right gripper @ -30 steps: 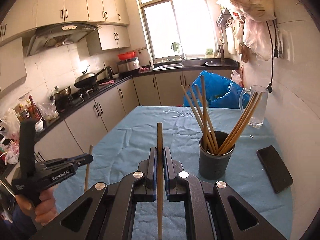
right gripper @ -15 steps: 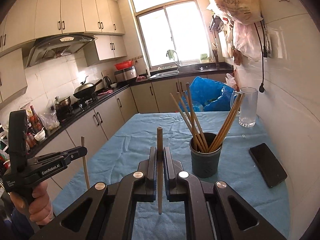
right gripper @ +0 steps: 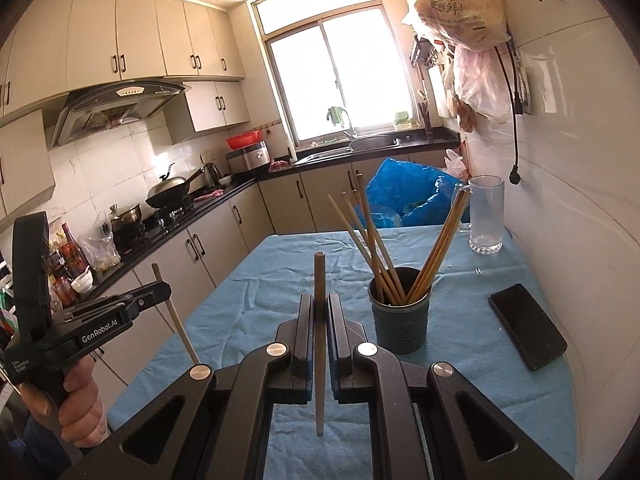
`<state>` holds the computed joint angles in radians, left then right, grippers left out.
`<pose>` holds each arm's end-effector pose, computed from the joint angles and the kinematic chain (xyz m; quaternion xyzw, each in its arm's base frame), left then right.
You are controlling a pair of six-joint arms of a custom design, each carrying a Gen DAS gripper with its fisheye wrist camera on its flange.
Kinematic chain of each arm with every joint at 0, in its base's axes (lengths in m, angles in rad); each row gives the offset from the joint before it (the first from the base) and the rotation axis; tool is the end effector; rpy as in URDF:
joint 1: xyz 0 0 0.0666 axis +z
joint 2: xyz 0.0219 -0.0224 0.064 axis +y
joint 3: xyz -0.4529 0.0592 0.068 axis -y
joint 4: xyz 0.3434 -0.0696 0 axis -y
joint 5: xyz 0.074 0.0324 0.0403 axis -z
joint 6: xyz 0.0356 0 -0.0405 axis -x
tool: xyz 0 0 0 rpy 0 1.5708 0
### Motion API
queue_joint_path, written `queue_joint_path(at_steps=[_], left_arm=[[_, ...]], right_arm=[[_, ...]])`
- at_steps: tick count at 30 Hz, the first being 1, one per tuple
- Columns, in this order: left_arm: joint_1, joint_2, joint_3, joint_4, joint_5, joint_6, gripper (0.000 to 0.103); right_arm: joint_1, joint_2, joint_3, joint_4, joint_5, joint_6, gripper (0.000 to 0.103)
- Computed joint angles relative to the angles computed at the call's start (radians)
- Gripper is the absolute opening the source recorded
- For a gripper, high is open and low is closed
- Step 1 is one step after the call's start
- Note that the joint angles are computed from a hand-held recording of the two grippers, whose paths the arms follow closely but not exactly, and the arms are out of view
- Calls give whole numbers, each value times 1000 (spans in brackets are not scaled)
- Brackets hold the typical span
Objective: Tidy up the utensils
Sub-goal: 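Raise the right tool's chopstick over the black cup while the left tool carries its own, then lower the right tool's chopstick into the black cup while the left tool lowers its own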
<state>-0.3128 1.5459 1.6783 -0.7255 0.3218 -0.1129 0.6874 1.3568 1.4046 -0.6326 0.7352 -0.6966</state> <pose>0.4800 -0.1675 0.5700 0.2576 0.8359 -0.1870 0.4471 0.3391 0.2470 0.5484 0.1739 0.8213 0.0380 0.5421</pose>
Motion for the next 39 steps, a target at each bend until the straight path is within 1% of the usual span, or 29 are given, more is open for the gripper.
queue_joint_path(at_steps=[17, 31, 36, 39], left_arm=[[-7, 1, -3, 0, -6, -6, 7], [-17, 0, 5, -2, 0, -19, 7], [-31, 19, 71, -46, 28, -16, 7], [-47, 43, 140, -76, 50, -5, 7]], right_arm=[[9, -25, -18, -10, 27, -38, 7], [14, -59, -45, 0, 46, -67, 7], [10, -72, -40, -7, 61, -68, 7], [-5, -86, -27, -15, 77, -62, 7]])
